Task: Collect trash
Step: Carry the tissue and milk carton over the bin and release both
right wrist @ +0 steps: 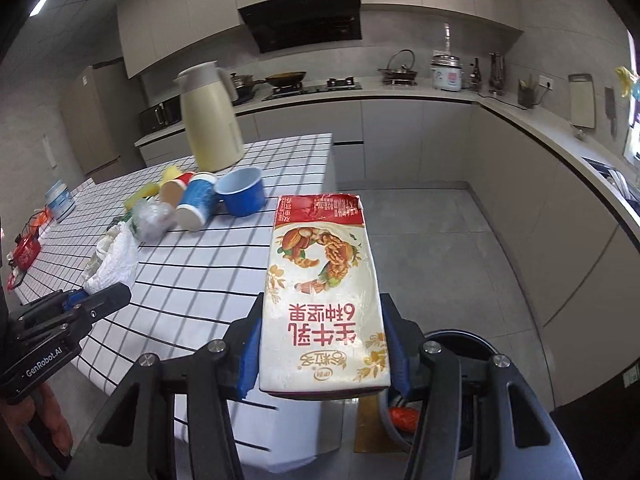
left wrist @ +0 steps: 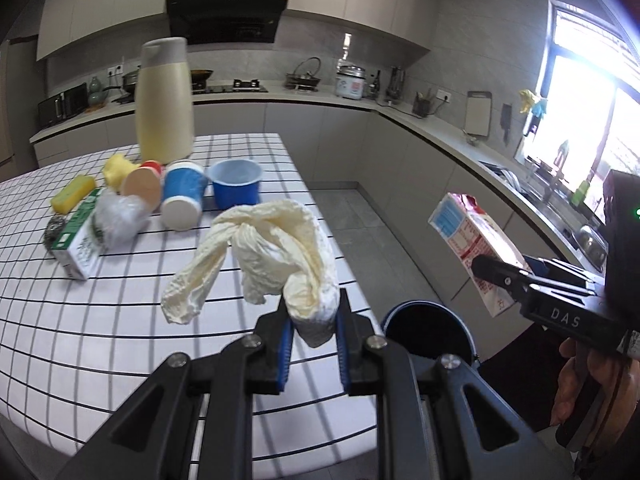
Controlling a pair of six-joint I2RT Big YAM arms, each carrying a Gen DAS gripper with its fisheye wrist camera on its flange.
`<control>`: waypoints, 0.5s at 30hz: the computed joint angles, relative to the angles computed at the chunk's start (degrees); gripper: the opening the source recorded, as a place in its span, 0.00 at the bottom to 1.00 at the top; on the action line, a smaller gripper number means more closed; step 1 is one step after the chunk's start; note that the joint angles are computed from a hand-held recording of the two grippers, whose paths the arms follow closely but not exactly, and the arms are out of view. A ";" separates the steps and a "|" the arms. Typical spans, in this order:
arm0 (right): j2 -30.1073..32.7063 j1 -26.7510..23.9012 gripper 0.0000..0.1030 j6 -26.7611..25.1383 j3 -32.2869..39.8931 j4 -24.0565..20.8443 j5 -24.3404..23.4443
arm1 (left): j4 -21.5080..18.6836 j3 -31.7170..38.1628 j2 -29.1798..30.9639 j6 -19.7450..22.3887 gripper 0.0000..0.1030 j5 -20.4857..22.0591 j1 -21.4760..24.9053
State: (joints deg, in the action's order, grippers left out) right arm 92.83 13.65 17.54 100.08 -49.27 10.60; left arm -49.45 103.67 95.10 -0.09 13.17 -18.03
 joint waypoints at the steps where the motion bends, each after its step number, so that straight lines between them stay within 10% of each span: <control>1: -0.87 -0.54 0.53 -0.08 -1.06 0.21 -0.04 | -0.11 0.25 0.19 -0.16 0.19 -0.15 -0.81; 15: -10.02 -11.63 0.53 -4.47 -14.65 1.60 -6.10 | -3.68 5.12 5.54 -0.59 0.19 0.61 -11.51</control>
